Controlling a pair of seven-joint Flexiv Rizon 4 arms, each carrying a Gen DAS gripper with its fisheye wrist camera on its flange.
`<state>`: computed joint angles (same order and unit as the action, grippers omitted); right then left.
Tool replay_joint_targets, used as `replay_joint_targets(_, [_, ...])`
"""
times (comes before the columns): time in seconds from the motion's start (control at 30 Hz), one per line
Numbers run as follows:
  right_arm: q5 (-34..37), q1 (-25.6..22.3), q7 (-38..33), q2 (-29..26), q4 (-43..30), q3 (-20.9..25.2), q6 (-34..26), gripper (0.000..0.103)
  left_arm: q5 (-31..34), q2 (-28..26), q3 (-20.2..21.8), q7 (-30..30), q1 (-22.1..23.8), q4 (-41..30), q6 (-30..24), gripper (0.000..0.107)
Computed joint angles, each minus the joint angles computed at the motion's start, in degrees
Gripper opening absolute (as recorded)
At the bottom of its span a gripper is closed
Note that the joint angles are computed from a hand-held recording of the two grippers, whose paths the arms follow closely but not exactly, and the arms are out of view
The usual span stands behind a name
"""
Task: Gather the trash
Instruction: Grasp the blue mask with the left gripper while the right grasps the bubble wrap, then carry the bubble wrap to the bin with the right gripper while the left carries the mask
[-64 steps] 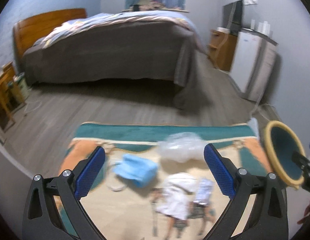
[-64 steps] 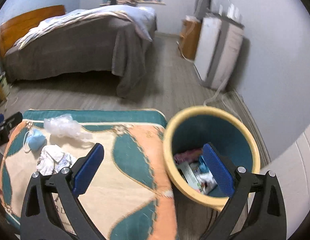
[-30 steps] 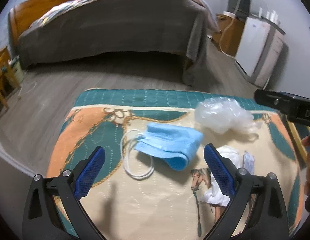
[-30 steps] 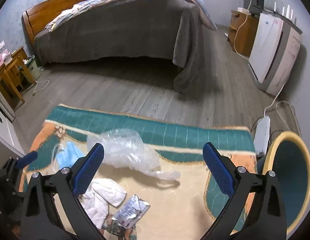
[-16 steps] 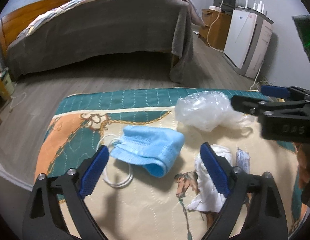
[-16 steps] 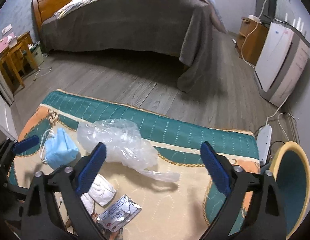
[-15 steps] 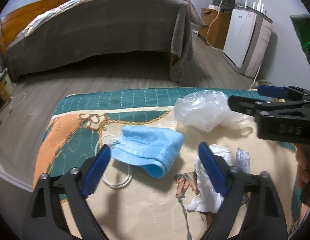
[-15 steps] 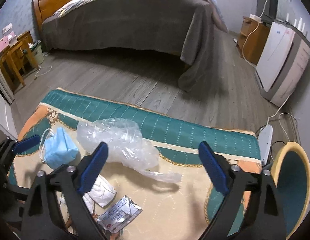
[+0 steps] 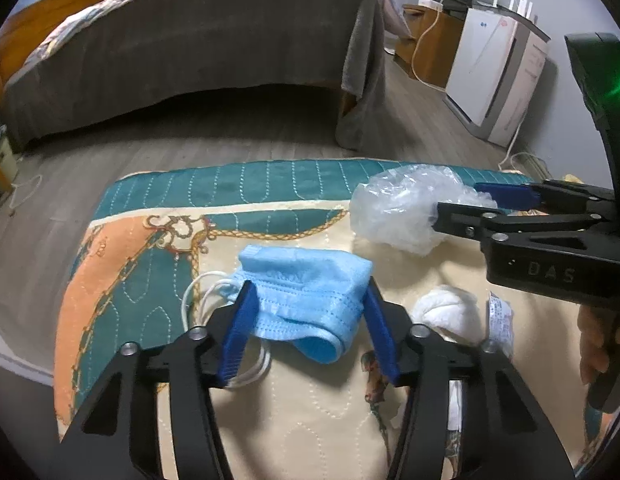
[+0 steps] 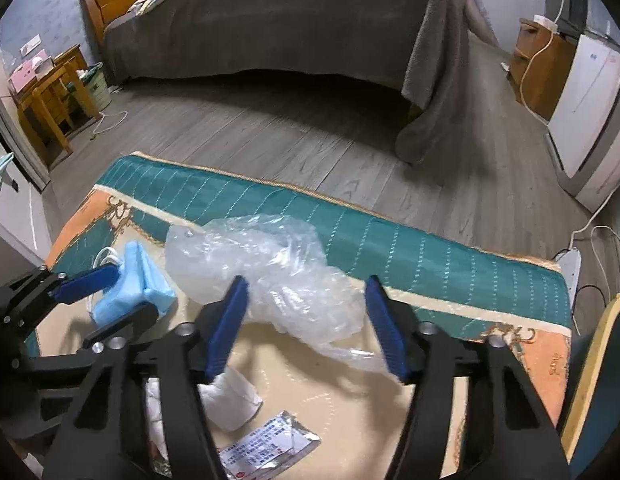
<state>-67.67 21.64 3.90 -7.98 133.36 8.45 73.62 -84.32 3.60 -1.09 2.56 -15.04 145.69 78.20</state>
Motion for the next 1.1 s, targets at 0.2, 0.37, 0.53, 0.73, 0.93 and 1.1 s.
replay_joint_targets(0.2, [-1.31, 0.20, 1.41, 0.27, 0.57, -0.20, 1.06, 0.031, -0.26, 0.76, 0.24, 0.88, 0.08, 0.65, -1.16, 0.036])
replay_joint_targets(0.37, [-2.62, -0.50, 5.08, 3.00, 1.91, 0.66, -1.15, 0.028, -3.48, 2.40, -0.18, 3.95, -0.62, 0.74, -0.82, 0.027])
replay_joint_targets(0.53, [-1.79, -1.83, 5.65, 7.72, 3.84, 2.38, -4.01, 0.028, -6.28, 5.22, -0.84, 5.20, -1.59, 0.41, -0.51, 0.027])
replay_joint_targets(0.73, [1.89, -3.42, 4.60, 14.65, 6.57, 5.24, -7.82, 0.028, -7.04, 9.02, -1.66, 5.35, -2.76, 0.10, -0.65, 0.027])
replay_joint_targets(0.93, [6.28, -5.02, 2.74, 21.14, 8.88, 7.57, -11.23, 0.028, -3.19, 11.80, -1.56, 0.98, -3.97, 0.14, -1.70, 0.027])
replay_joint_targets(1.1, [9.55, -6.37, 1.37, 25.87, 10.75, 9.37, -13.47, 0.028, -1.55, 13.27, -2.14, -2.00, -6.35, 0.07, -1.26, 0.027])
